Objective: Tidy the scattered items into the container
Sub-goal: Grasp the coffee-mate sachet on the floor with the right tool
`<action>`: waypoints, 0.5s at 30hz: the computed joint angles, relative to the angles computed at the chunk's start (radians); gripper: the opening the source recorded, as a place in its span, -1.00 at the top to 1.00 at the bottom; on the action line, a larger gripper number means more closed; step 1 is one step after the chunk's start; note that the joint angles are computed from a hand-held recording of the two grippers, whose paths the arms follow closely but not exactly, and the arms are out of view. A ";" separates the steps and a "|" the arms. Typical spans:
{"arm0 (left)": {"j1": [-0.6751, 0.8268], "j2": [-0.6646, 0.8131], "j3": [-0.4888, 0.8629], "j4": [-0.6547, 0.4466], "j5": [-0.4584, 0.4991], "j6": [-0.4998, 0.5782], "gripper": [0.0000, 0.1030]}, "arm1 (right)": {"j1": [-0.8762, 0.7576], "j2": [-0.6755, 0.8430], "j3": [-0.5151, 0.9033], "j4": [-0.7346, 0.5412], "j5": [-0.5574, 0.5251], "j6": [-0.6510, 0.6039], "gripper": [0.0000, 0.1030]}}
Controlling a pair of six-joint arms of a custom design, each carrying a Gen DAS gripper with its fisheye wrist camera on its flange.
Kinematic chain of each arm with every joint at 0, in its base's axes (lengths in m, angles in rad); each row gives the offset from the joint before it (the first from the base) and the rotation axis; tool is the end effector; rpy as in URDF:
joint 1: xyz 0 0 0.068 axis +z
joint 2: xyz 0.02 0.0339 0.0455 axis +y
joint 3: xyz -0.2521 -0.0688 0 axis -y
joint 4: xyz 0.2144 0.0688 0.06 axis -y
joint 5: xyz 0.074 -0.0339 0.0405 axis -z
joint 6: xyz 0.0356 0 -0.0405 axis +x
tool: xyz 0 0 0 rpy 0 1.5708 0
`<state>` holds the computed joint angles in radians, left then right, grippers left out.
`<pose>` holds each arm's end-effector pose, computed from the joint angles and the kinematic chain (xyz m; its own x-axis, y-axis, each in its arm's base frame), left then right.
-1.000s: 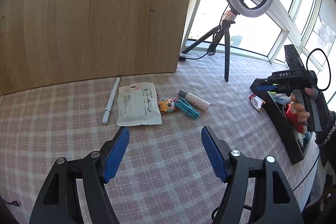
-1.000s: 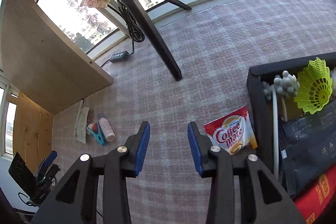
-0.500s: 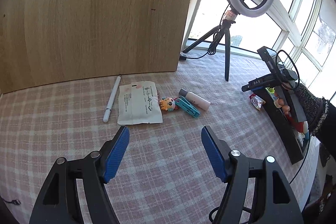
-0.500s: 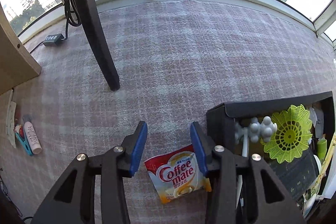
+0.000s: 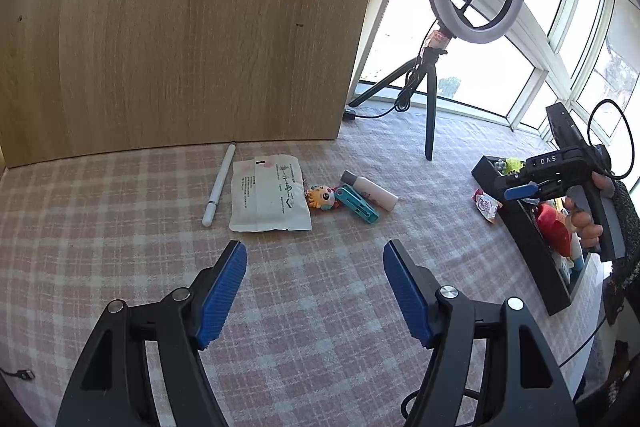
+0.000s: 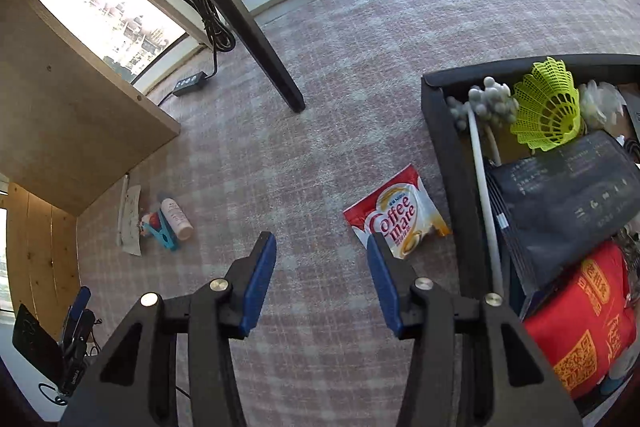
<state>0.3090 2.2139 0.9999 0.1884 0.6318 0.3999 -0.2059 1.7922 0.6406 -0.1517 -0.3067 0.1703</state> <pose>0.3451 0.0881 0.0475 -0.7322 0.0961 -0.6743 0.3598 0.8951 -0.2632 0.2430 -0.0398 0.0839 -0.9106 0.3552 -0.2111 0.2751 0.9024 0.3318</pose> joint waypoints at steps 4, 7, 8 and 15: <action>-0.007 -0.004 -0.003 0.001 0.003 0.003 -0.32 | -0.022 0.076 -0.038 0.098 0.020 0.081 0.06; -0.010 -0.015 -0.012 0.002 0.004 0.016 -0.32 | -0.025 0.126 -0.061 0.181 0.026 0.178 0.06; -0.011 -0.019 -0.015 0.004 0.002 0.023 -0.32 | -0.022 0.134 -0.073 0.212 0.043 0.211 0.06; 0.013 -0.002 0.009 -0.009 0.010 0.018 -0.32 | 0.056 0.128 -0.127 0.365 0.192 0.355 0.06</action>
